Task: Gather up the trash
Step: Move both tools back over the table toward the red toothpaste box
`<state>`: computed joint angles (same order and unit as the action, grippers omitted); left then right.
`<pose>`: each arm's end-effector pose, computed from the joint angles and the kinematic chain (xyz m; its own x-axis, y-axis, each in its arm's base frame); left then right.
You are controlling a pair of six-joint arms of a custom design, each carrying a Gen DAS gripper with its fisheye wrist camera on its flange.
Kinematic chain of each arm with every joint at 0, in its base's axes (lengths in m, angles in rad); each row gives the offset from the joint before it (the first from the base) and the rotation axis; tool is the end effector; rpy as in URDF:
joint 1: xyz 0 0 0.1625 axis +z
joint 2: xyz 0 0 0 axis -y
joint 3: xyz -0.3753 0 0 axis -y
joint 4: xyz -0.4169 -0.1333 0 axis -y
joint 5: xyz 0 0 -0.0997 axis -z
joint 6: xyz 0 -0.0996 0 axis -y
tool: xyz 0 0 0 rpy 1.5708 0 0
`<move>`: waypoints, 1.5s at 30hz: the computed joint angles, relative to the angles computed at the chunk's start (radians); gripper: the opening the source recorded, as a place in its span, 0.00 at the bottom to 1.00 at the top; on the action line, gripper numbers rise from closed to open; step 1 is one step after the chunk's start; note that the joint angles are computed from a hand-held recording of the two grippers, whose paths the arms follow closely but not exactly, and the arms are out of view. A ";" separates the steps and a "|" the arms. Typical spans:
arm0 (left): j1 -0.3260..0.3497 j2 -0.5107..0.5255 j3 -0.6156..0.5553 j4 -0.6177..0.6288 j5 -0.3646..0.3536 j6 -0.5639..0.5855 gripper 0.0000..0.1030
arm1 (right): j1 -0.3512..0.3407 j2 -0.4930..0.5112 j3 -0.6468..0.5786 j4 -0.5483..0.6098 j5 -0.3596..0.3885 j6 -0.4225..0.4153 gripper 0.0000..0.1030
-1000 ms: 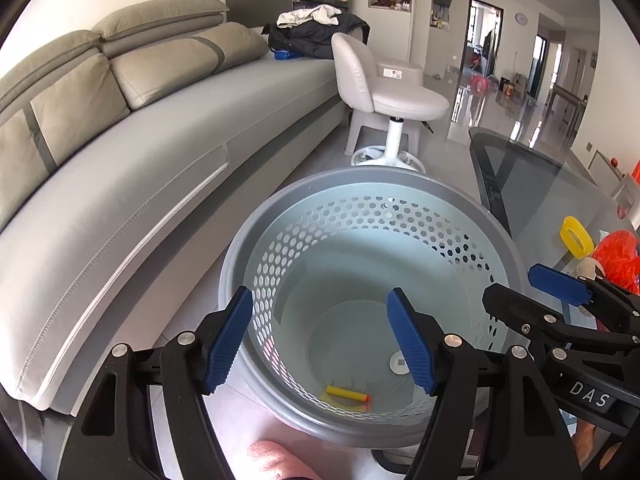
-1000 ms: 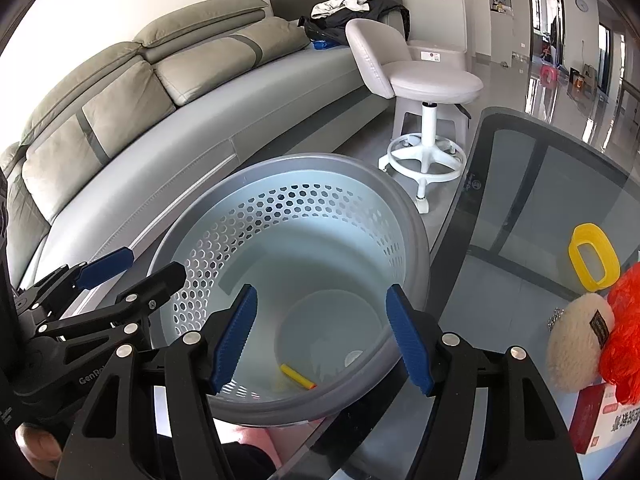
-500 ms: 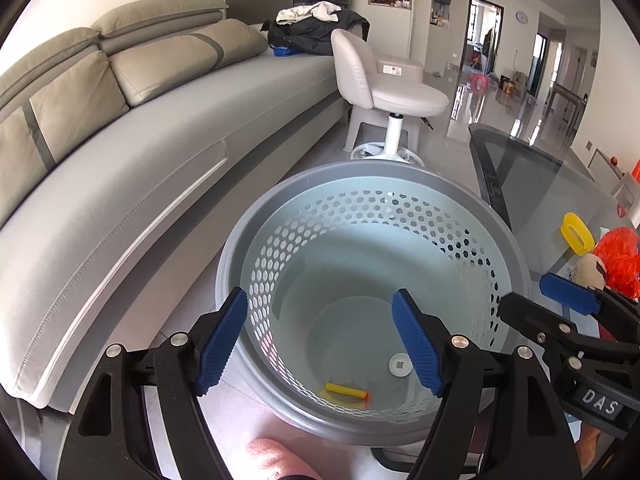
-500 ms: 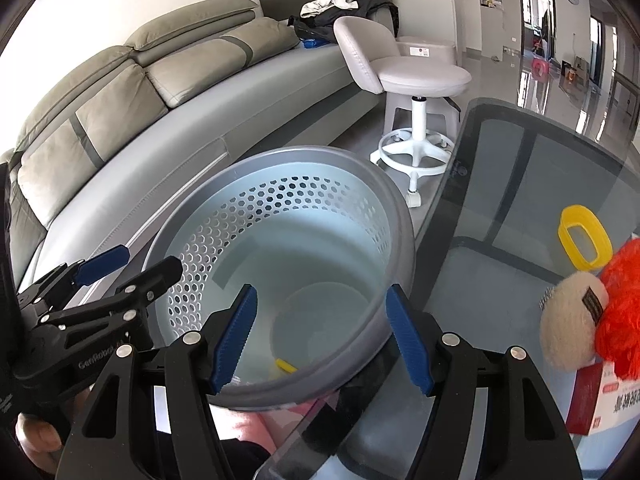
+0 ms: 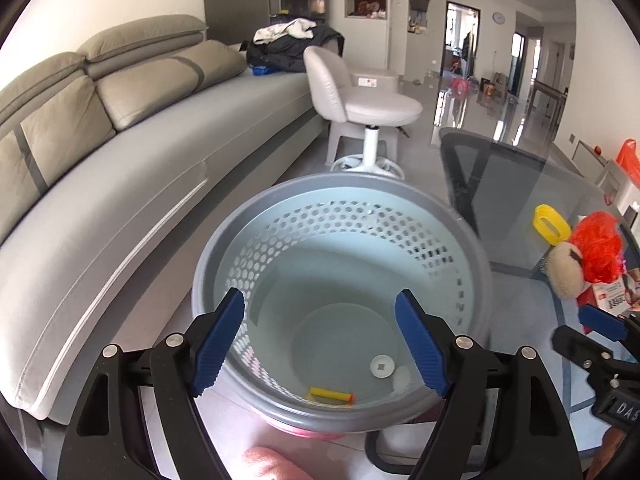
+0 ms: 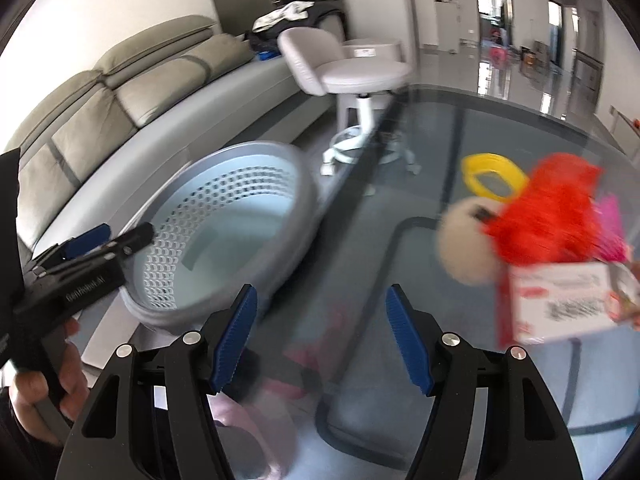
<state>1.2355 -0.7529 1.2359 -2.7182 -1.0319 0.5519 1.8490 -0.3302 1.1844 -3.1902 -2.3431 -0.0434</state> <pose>-0.0806 -0.7918 0.2197 -0.6430 0.3758 -0.6673 0.7001 0.6417 -0.3132 0.2674 -0.7038 -0.0126 -0.8121 0.2377 0.5329 -0.2335 0.7045 -0.6702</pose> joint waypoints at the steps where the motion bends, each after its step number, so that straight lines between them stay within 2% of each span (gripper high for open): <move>1: -0.004 -0.006 0.010 -0.002 -0.006 -0.001 0.74 | 0.000 -0.020 0.033 -0.020 -0.015 0.004 0.62; 9: -0.057 -0.066 0.131 -0.023 -0.068 0.006 0.76 | -0.011 -0.200 0.324 -0.216 -0.149 0.027 0.63; 14: -0.096 -0.092 0.206 -0.011 -0.112 0.000 0.77 | -0.040 -0.305 0.485 -0.324 -0.198 0.048 0.63; 19: -0.139 -0.096 0.265 0.005 -0.148 -0.024 0.77 | -0.068 -0.383 0.607 -0.420 -0.197 0.069 0.63; 22: -0.159 -0.084 0.280 0.009 -0.150 -0.036 0.77 | -0.081 -0.400 0.632 -0.424 -0.178 0.081 0.63; 27: -0.174 -0.060 0.282 0.009 -0.148 -0.030 0.77 | -0.088 -0.390 0.615 -0.425 -0.151 0.047 0.63; 33: -0.194 -0.034 0.292 0.017 -0.160 0.013 0.77 | -0.112 -0.441 0.682 -0.489 -0.116 0.083 0.63; 39: -0.212 -0.005 0.291 0.064 -0.228 0.031 0.77 | -0.122 -0.496 0.762 -0.576 -0.132 0.092 0.63; 45: -0.233 0.049 0.261 0.099 -0.272 0.070 0.77 | -0.147 -0.561 0.847 -0.623 -0.105 0.132 0.63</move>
